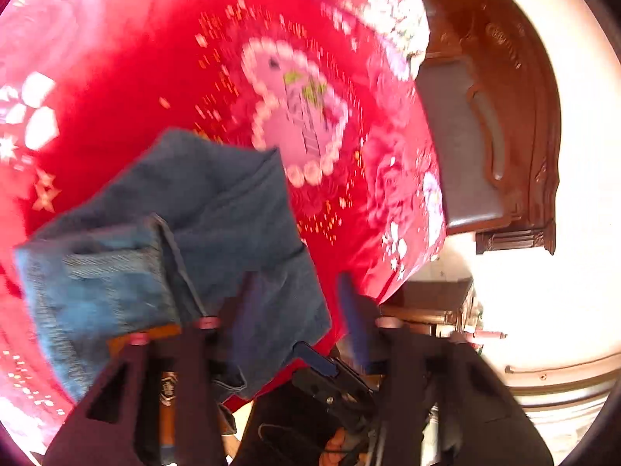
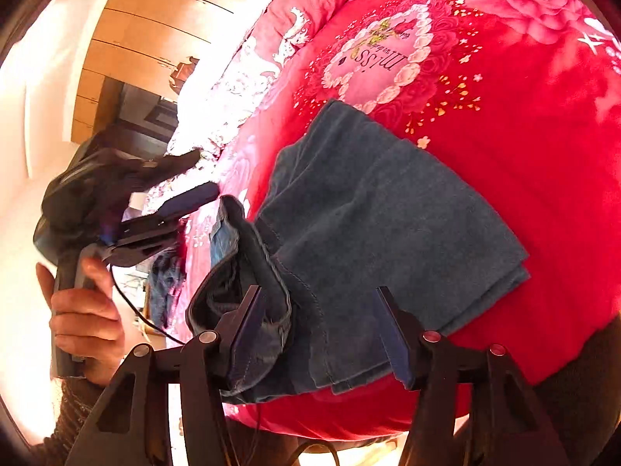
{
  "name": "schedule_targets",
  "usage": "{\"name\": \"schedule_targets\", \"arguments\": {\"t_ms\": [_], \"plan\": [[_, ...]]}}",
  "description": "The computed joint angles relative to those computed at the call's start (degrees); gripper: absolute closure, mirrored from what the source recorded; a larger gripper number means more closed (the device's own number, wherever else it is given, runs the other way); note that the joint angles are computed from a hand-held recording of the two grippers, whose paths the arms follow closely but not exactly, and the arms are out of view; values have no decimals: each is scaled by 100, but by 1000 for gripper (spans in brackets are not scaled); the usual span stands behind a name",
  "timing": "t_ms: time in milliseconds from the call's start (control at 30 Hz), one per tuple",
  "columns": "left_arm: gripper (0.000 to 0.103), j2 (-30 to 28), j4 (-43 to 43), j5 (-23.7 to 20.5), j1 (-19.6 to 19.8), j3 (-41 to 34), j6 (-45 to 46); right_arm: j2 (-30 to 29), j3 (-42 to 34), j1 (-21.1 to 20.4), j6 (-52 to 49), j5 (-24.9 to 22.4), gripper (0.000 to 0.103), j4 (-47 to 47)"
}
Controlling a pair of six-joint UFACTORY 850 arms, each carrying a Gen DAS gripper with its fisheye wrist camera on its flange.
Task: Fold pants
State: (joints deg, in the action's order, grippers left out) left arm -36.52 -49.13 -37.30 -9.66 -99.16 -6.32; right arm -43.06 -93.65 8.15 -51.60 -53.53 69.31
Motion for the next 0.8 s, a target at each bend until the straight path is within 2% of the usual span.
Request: {"name": "schedule_targets", "arguments": {"t_ms": [33,133,200,233,333,433,533,567,600,667,767,800], "plan": [[38,302,-21,259,59,400,35,-50,-60,1,34,-57,43,-2],[37,1113,-307,792,263,1604,250,-138,-159,42,94,-283,43,-33],[37,1564,-238,1109,371,2386,-90,-204,-253,90,66,-442,39,-64],[37,1674,-243,1117,434,2644,-222,-247,-326,125,54,-580,35,-99],[38,1761,-568,1083,553,3063,-238,-528,-721,274,103,-831,33,-309],[37,1710,-1410,1155,595,3232,464,-647,-868,357,251,-916,32,-459],[37,1395,-2546,888,701,3125,1388,-728,-850,349,462,-1175,31,-407],[37,1245,-2630,768,720,3007,1450,-738,-818,338,452,-1297,31,-362],[37,1110,-2523,712,715,2875,1336,-769,-820,339,402,-1465,31,-334],[30,927,-1907,724,642,2590,883,-916,-951,350,234,-1878,34,-242],[28,882,-777,881,466,2348,106,-877,-948,420,8,-1740,42,-392],[29,890,-558,959,418,2327,-49,-876,-938,440,37,-1679,48,-410]]}}
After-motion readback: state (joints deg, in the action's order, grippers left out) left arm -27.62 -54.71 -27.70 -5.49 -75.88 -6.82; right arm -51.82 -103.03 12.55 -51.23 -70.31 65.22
